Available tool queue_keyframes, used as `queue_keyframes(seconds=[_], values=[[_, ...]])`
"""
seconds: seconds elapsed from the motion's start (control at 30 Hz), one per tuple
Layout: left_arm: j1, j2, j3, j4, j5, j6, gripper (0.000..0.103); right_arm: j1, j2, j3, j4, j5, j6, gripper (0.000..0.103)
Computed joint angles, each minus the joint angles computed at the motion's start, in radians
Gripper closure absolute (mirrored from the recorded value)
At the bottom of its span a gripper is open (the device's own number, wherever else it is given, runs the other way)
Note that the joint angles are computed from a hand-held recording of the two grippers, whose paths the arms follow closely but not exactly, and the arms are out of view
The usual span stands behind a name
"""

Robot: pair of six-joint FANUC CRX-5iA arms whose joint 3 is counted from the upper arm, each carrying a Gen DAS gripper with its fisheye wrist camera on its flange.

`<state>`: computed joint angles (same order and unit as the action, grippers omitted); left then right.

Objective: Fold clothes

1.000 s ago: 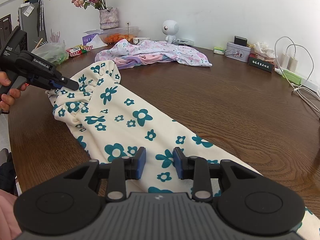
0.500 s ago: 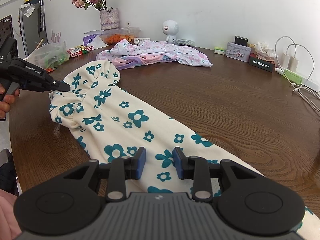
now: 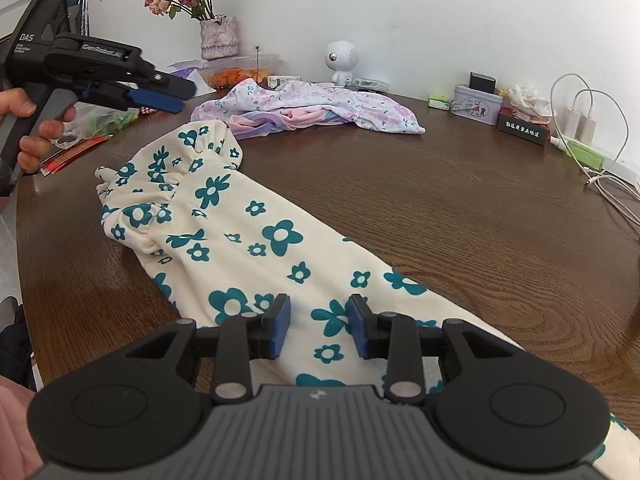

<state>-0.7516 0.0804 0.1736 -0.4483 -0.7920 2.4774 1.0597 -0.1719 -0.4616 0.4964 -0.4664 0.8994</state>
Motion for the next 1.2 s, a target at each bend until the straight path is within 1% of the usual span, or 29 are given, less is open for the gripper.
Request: queue_keyframes(seconds=[0.03, 0.07, 0.1, 0.17, 0.33, 0.37, 0.4, 0.43, 0.57, 0.6, 0.63, 0.67, 0.7, 0.73, 0.77, 0.8, 0.83, 0.9, 0.97, 1.03, 1.13, 1.17, 1.2], values=[[-0.006, 0.045, 0.047, 0.010, -0.042, -0.057, 0.067, 0.000, 0.000, 0.000, 0.000, 0.000, 0.000, 0.070], [-0.016, 0.087, 0.095, 0.005, -0.101, -0.094, 0.078, 0.000, 0.000, 0.000, 0.000, 0.001, 0.000, 0.070], [-0.021, 0.109, 0.118, -0.003, -0.141, -0.106, 0.098, 0.000, 0.000, 0.000, 0.000, 0.001, -0.001, 0.070], [-0.026, 0.136, 0.140, -0.020, -0.204, -0.115, 0.099, 0.000, -0.001, -0.002, 0.001, 0.004, -0.002, 0.070], [-0.018, 0.093, 0.062, -0.065, -0.239, -0.005, 0.100, -0.003, 0.000, 0.003, -0.014, 0.005, 0.017, 0.070], [-0.016, 0.080, 0.039, -0.073, -0.225, 0.012, 0.100, -0.003, 0.000, 0.003, -0.016, 0.007, 0.020, 0.070], [-0.016, 0.063, 0.013, -0.086, -0.205, 0.031, 0.100, -0.005, 0.001, 0.003, -0.018, 0.010, 0.021, 0.070], [-0.019, 0.056, 0.004, -0.098, -0.203, 0.048, 0.100, -0.006, 0.000, 0.001, -0.018, 0.014, 0.019, 0.070], [-0.046, 0.064, 0.041, -0.157, -0.285, 0.108, 0.099, -0.008, -0.001, -0.006, -0.010, 0.023, 0.009, 0.070], [-0.053, 0.060, 0.047, -0.172, -0.295, 0.120, 0.093, -0.008, -0.001, -0.005, -0.010, 0.023, 0.010, 0.070], [-0.070, 0.060, 0.061, -0.201, -0.317, 0.138, 0.077, -0.007, 0.000, -0.002, -0.012, 0.019, 0.013, 0.070], [-0.100, 0.066, 0.090, -0.253, -0.355, 0.164, 0.065, -0.007, 0.000, 0.000, -0.016, 0.016, 0.020, 0.069], [-0.132, 0.067, 0.108, -0.300, -0.372, 0.175, 0.047, -0.007, -0.005, 0.003, -0.038, 0.021, 0.036, 0.067], [-0.162, 0.065, 0.119, -0.343, -0.379, 0.180, 0.042, -0.007, -0.011, 0.006, -0.060, 0.026, 0.053, 0.059], [-0.181, 0.062, 0.124, -0.358, -0.367, 0.164, 0.041, -0.008, -0.017, 0.008, -0.080, 0.032, 0.068, 0.052], [-0.191, 0.060, 0.128, -0.347, -0.336, 0.130, 0.038, -0.007, -0.030, -0.001, -0.077, 0.051, 0.062, 0.051], [-0.198, 0.063, 0.133, -0.324, -0.302, 0.087, 0.037, -0.004, -0.044, -0.015, -0.047, 0.064, 0.039, 0.051], [-0.209, 0.087, 0.157, -0.283, -0.268, -0.002, 0.038, 0.001, -0.063, -0.037, 0.024, 0.070, -0.019, 0.050], [-0.228, 0.135, 0.202, -0.258, -0.267, -0.068, 0.038, 0.005, -0.077, -0.054, 0.097, 0.057, -0.080, 0.049], [-0.228, 0.173, 0.231, -0.212, -0.262, -0.111, 0.038, 0.003, -0.087, -0.060, 0.119, 0.020, -0.120, 0.049], [-0.223, 0.222, 0.269, -0.160, -0.276, -0.145, 0.039, 0.001, -0.101, -0.068, 0.141, -0.041, -0.177, 0.049], [-0.224, 0.234, 0.275, -0.153, -0.283, -0.146, 0.045, -0.001, -0.108, -0.073, 0.143, -0.060, -0.195, 0.049], [-0.220, 0.240, 0.275, -0.138, -0.284, -0.147, 0.055, -0.003, -0.114, -0.077, 0.145, -0.079, -0.211, 0.049]])
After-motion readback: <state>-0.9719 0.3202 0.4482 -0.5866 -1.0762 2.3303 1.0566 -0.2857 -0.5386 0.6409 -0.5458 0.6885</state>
